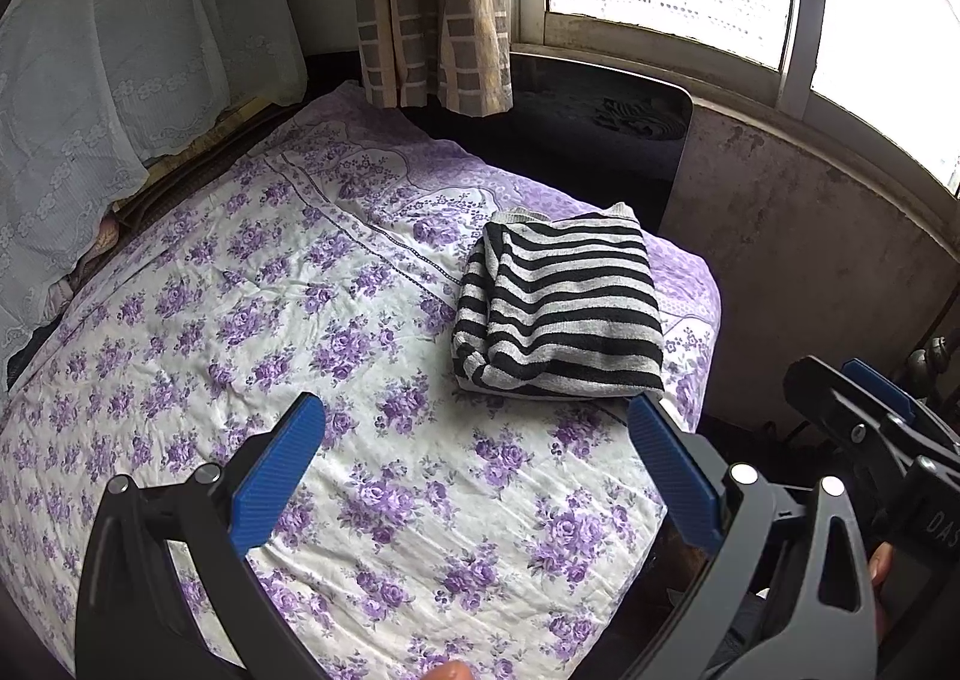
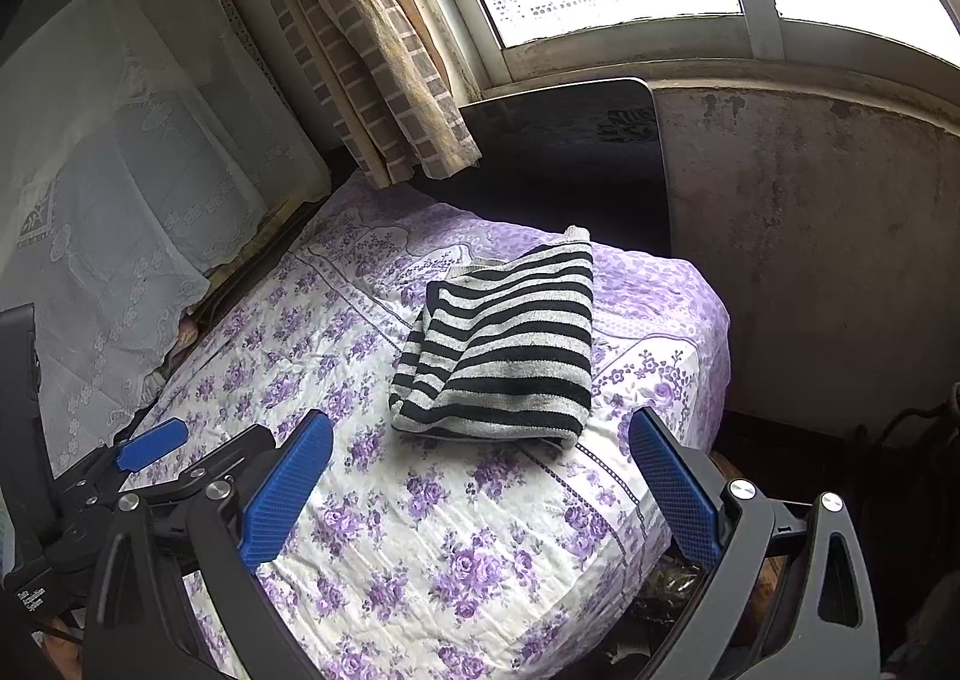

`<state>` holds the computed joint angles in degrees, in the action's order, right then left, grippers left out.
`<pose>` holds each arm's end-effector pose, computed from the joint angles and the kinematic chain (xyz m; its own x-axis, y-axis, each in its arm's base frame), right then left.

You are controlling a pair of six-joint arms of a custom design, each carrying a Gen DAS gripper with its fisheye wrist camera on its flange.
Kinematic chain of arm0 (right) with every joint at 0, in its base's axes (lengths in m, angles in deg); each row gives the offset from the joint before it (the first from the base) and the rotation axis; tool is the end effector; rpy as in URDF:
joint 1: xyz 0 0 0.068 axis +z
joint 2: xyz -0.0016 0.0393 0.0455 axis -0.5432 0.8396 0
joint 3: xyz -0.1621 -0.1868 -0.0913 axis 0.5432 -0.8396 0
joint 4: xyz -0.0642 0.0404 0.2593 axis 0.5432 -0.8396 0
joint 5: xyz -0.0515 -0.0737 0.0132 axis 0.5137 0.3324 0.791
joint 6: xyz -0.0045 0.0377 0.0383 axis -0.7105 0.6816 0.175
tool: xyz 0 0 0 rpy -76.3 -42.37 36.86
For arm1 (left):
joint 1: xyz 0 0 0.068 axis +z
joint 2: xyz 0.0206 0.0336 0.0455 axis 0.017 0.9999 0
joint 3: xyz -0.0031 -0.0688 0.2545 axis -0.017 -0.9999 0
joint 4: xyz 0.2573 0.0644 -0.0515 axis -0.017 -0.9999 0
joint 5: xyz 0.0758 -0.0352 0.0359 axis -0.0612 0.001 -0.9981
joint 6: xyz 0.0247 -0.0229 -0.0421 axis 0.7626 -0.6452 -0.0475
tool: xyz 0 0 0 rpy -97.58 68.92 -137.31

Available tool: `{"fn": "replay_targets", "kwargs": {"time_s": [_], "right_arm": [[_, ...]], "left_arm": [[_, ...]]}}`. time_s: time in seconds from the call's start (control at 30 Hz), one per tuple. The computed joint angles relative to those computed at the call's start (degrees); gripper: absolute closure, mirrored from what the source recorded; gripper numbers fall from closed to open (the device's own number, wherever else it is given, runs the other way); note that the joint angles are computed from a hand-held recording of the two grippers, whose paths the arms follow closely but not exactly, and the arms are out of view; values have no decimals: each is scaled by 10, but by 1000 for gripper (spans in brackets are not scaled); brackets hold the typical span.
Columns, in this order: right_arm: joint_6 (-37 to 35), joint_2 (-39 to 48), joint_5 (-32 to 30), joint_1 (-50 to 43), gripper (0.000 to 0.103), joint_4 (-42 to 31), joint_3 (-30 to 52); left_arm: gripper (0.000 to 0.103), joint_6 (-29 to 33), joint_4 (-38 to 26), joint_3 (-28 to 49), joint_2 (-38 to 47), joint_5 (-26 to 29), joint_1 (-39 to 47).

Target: Fold small clothes

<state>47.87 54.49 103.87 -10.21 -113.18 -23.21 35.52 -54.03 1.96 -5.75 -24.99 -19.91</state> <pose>0.1208 0.0309 0.2619 -0.3848 0.6323 -0.6724 0.5757 0.7338 0.3606 0.2991 -0.1235 0.2669 -0.5405 0.5066 -0.6718 0.6791 0.7340 0.0071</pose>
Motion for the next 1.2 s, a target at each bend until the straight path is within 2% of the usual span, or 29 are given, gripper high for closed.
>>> {"fn": "replay_targets", "kwargs": {"time_s": [0.57, 0.67, 1.2], "right_arm": [[-3, -3, -3, -3, 4, 0, -2], [25, -6, 16, 25, 4, -19, 0], [38, -1, 22, 33, 4, -22, 1]], "left_arm": [[5, 1, 3, -6, -3, 0, -2], [5, 0, 0, -8, -4, 3, 0], [5, 19, 16, -25, -23, 16, 4]]}}
